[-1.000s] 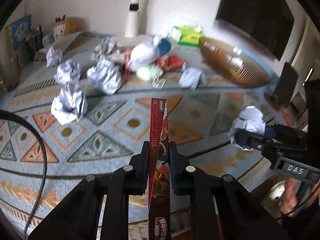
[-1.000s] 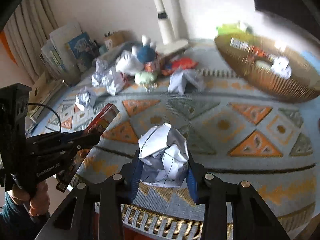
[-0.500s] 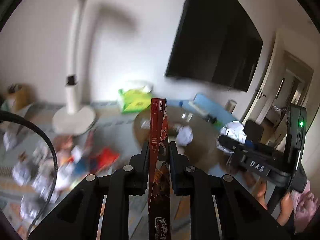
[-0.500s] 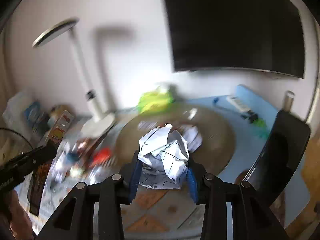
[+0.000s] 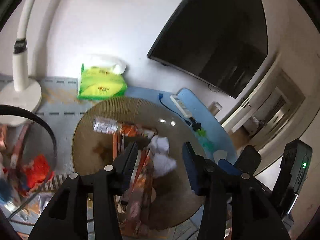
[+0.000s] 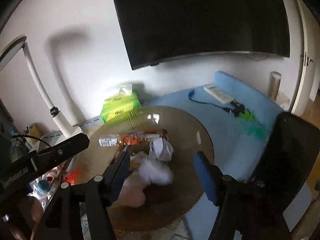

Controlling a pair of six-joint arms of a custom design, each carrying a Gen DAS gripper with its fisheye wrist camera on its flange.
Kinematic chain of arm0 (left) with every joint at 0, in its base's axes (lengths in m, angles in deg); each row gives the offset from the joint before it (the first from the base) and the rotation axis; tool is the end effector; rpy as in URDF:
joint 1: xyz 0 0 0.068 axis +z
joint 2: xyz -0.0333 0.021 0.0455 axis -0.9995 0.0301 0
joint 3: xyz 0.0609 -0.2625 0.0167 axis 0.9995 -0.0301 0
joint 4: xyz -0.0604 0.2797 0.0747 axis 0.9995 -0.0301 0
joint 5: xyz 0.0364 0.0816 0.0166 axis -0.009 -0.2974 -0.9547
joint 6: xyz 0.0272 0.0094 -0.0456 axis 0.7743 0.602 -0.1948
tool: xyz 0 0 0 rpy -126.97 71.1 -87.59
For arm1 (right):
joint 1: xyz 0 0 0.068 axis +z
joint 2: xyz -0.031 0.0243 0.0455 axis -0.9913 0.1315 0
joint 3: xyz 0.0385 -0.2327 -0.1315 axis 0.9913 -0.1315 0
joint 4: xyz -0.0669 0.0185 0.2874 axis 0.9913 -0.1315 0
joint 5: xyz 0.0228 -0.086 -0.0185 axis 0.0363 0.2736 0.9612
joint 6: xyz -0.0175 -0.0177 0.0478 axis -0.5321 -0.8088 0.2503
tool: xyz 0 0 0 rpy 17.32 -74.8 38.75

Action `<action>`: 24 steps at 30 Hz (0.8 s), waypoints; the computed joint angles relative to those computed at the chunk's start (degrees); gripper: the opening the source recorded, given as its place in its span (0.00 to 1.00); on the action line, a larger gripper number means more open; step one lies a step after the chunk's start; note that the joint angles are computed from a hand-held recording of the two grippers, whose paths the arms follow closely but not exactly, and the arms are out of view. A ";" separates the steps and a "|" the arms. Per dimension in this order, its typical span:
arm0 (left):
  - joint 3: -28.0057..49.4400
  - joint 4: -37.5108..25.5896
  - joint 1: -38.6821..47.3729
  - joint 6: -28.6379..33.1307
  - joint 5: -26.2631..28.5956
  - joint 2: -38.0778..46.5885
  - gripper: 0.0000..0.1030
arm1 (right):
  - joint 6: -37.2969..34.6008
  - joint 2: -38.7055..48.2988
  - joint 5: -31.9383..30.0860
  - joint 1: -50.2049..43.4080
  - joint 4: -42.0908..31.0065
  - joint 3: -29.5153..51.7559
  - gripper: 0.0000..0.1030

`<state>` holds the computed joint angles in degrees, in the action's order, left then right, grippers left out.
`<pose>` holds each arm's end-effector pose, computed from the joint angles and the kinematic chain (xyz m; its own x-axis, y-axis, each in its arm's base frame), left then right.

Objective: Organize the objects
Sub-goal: 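Carry the red box and paper ball to the basket and release both, then grasp a paper ball with the left tool while the right tool grasps another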

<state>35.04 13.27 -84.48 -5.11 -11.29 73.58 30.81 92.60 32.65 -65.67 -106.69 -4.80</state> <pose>0.3021 -0.0018 0.1844 -0.7194 -0.1463 -0.6790 0.3109 0.8063 -0.5033 0.2563 0.0723 0.2280 -0.6441 0.1478 -0.7506 0.0270 0.9849 0.1707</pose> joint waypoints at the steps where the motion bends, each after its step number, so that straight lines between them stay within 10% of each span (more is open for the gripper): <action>1: -0.80 0.00 0.28 0.35 -0.45 -0.78 0.43 | 0.01 -0.49 0.19 0.10 -0.53 -0.39 0.64; 11: -5.03 -14.57 13.24 10.87 8.20 -15.11 0.43 | 4.29 -6.68 -0.72 6.12 -3.73 -4.40 0.65; 19: -1.16 -42.44 42.63 37.52 22.50 -23.78 0.44 | 10.77 -8.64 6.22 21.42 -7.13 -3.31 0.65; 24: 6.48 -56.34 62.39 58.49 27.80 -11.44 0.96 | 14.24 -2.92 11.44 32.51 -5.80 -0.97 0.74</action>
<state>41.52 -43.06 -22.10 53.38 16.52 62.15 45.05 89.68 44.08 -33.16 -112.49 -5.77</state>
